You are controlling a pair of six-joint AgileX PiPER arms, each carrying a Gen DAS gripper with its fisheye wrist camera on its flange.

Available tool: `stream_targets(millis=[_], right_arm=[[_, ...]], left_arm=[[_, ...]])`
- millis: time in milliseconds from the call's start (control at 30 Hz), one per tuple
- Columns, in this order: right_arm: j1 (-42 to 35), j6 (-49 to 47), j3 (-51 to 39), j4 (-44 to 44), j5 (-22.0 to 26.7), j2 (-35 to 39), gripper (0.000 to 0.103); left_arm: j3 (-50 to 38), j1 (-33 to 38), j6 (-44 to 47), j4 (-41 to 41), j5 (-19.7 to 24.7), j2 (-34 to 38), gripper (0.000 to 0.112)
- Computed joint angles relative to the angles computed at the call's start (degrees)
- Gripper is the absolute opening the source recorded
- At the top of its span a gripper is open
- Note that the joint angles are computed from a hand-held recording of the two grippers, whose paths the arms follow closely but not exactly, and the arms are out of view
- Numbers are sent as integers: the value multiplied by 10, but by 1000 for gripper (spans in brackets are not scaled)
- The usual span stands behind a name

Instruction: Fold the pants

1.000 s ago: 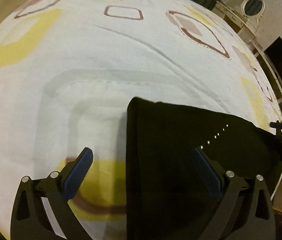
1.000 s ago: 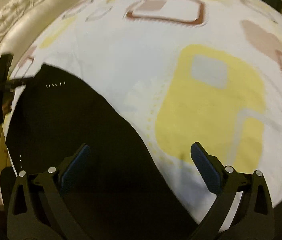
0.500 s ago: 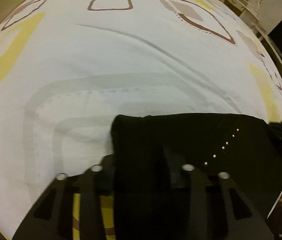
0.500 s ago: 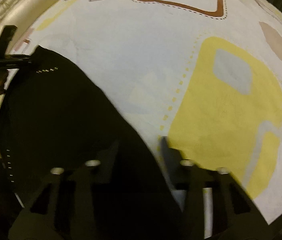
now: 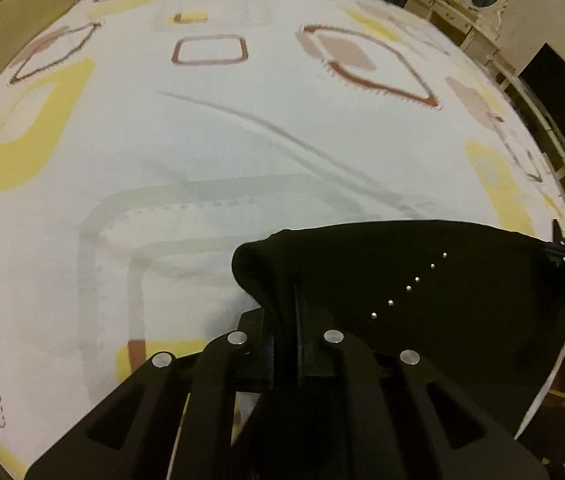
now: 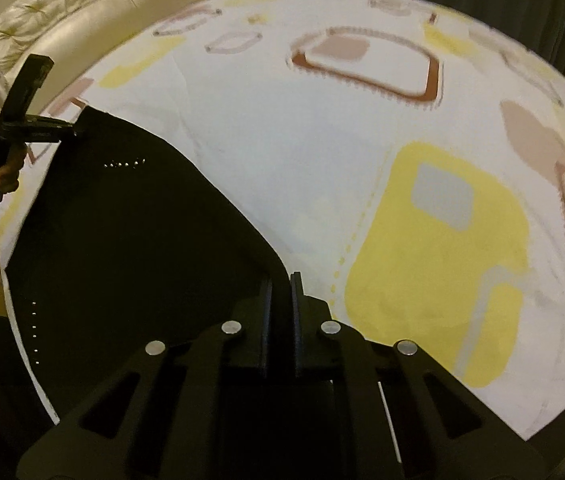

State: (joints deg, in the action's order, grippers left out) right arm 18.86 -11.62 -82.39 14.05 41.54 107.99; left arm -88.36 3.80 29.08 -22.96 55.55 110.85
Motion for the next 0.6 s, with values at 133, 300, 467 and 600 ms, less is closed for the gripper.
stream_targets(millis=[133, 300, 467, 600], right_arm=[[32, 38, 52, -33, -42, -58, 8], [75, 97, 154, -81, -100, -162, 8], [158, 261, 255, -215, -136, -250, 8], [232, 420, 318, -338, -140, -295, 8]], left_arm=[[56, 16, 25, -40, -3, -65, 7], [143, 35, 60, -79, -7, -153, 7], [238, 81, 95, -115, 9, -233, 6], [316, 116, 132, -132, 8, -289, 6]])
